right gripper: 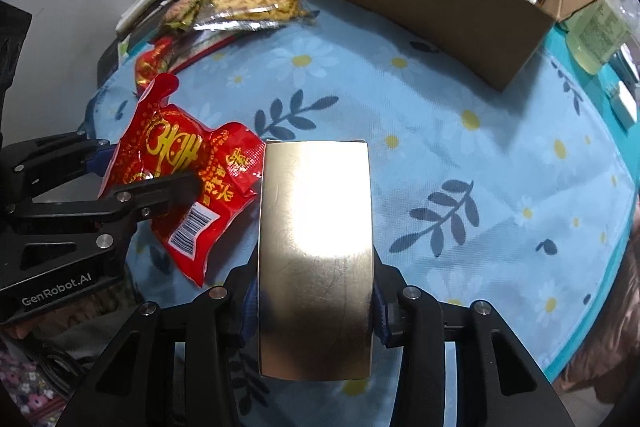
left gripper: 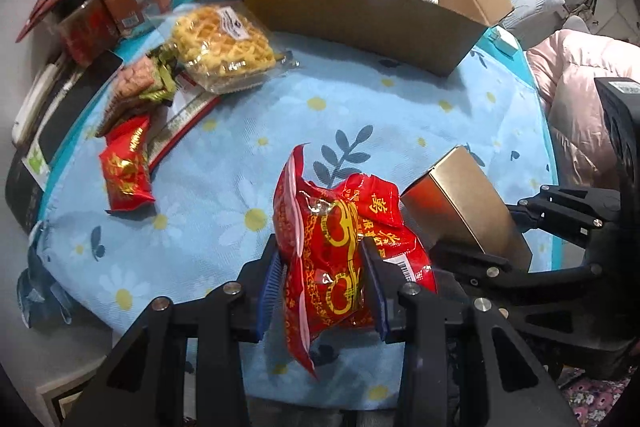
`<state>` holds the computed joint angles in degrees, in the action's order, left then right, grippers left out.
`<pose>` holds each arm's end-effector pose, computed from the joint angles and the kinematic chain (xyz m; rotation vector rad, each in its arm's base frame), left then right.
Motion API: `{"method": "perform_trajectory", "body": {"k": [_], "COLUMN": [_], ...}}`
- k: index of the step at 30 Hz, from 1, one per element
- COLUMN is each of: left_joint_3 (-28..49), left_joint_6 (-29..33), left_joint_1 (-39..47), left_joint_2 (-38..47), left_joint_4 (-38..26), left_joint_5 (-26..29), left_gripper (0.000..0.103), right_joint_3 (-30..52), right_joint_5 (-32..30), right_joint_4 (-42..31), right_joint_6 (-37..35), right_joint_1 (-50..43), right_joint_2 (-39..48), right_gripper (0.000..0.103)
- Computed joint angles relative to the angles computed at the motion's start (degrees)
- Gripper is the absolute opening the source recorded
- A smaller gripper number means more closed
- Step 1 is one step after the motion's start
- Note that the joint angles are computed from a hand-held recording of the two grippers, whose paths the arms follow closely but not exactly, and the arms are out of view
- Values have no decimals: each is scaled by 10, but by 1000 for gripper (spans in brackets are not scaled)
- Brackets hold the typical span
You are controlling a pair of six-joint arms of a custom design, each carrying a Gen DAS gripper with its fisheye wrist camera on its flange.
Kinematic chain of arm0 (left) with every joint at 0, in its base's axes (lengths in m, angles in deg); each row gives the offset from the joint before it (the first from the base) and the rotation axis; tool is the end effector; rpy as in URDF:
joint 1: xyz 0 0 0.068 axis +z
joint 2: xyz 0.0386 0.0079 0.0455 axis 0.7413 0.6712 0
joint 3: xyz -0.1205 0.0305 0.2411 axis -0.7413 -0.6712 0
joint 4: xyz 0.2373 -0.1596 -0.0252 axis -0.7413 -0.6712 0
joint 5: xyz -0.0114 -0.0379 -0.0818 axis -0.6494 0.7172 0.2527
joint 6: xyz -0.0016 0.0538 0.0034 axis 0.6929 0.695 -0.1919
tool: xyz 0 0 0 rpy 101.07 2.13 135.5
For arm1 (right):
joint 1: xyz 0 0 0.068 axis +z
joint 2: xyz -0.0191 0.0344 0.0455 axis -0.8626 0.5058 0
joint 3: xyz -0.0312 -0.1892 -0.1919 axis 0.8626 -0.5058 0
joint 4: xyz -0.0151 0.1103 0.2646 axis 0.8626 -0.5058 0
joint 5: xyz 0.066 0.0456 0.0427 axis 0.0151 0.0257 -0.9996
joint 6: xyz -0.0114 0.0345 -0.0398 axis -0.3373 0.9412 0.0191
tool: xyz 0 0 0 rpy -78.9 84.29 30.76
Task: Organize snacks
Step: 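Lift and carry the red packet and gold box with both tools over the cardboard box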
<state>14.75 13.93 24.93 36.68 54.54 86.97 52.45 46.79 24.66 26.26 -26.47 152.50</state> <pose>0.3322 -0.1461 0.1377 0.5220 2.8053 -0.3061 0.3055 0.2020 0.1290 -0.2947 2.8887 0.2667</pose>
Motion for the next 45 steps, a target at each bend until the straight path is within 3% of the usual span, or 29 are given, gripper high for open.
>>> {"method": "perform_trajectory", "body": {"k": [13,23,37,45], "left_joint_3": [6,31,48,101], "left_joint_6": [-1,11,5,26], "left_joint_1": [-5,-10,-20,-17], "left_joint_2": [-87,-125,-55,-26], "left_joint_4": [-28,-40,10,-2], "left_joint_5": [-11,17,31,44], "left_gripper": [38,34,33,33], "right_joint_3": [4,35,14,28], "right_joint_5": [21,38,41,43], "right_joint_4": [-43,-70,-42,-46], "right_joint_6": [15,12,28,33], "right_joint_1": [15,20,-7,-29], "right_joint_2": [-97,-143,-128,-118], "right_gripper": [43,43,43,43]}}
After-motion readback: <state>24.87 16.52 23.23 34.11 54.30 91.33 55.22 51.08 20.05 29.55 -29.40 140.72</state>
